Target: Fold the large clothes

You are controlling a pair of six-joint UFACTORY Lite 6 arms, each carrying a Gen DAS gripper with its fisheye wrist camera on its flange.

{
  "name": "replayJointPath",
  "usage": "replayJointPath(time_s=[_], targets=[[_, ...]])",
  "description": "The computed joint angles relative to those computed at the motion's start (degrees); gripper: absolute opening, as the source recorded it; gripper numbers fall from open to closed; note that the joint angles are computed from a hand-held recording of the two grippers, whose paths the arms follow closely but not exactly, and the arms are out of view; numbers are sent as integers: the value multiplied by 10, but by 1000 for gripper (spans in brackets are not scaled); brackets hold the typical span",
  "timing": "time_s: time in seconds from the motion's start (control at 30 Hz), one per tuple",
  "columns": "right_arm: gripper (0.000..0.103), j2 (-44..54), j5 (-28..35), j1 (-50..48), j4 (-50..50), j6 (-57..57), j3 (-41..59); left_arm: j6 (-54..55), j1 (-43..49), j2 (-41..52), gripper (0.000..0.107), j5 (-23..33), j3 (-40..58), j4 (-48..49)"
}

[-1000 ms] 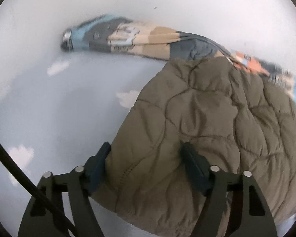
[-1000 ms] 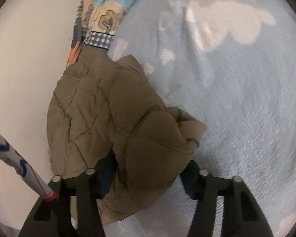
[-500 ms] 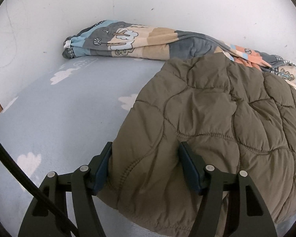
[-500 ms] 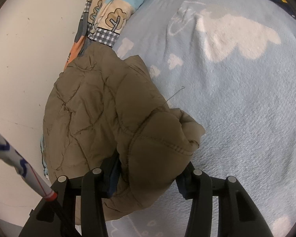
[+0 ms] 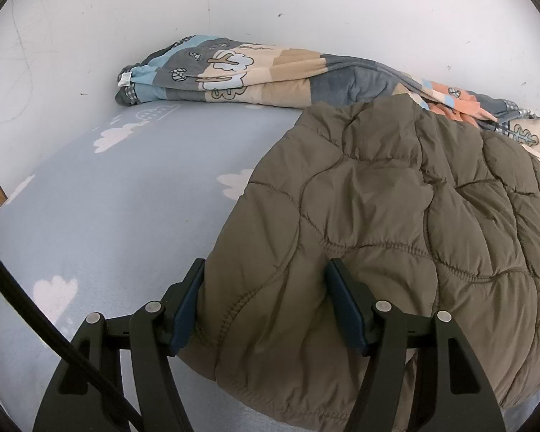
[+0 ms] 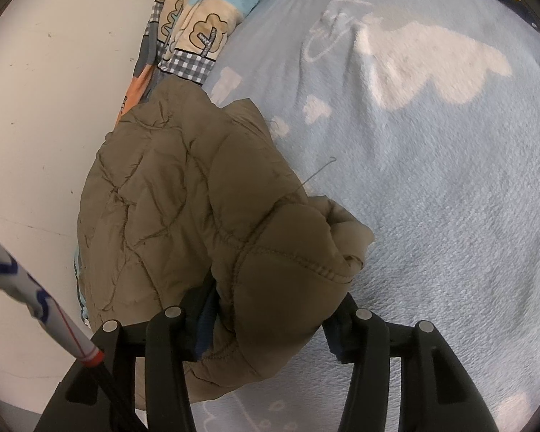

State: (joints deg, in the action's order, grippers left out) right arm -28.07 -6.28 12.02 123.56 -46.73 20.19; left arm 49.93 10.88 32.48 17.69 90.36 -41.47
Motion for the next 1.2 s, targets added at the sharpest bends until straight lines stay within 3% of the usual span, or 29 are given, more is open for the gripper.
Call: replayJointPath(time_s=[0.3, 0.4, 0.5, 0.63, 0.77, 0.87, 0.97, 1.03, 1.13, 1.2], targets=[[57, 0, 5, -4, -10, 8, -3, -65, 9, 6, 71, 35, 18, 49], [58, 0, 9, -5, -46, 46, -8, -178, 47, 55, 77, 164, 119, 88], [60, -5, 11, -4, -90, 98, -16, -228, 113, 122, 84, 294, 206, 19], [62, -10, 4, 4, -62, 77, -17, -250, 154, 187, 86, 382, 249, -41], [63, -13, -1, 9, -66, 86, -19, -234, 158, 234, 87, 415, 278, -99], [64, -9, -1, 10, -88, 107, -18, -182, 150, 233, 87, 391, 272, -107], [54, 7, -32, 29, -59, 61, 6, -104, 133, 156, 64, 330, 183, -107], [43, 25, -78, 53, -1, -19, 39, -58, 105, 93, 47, 264, 124, -98], [34, 71, -200, 122, 64, -121, 119, 2, 67, -17, 42, 155, 1, -93], [31, 90, -271, 162, 80, -158, 162, 17, 55, -73, 42, 123, -53, -89]])
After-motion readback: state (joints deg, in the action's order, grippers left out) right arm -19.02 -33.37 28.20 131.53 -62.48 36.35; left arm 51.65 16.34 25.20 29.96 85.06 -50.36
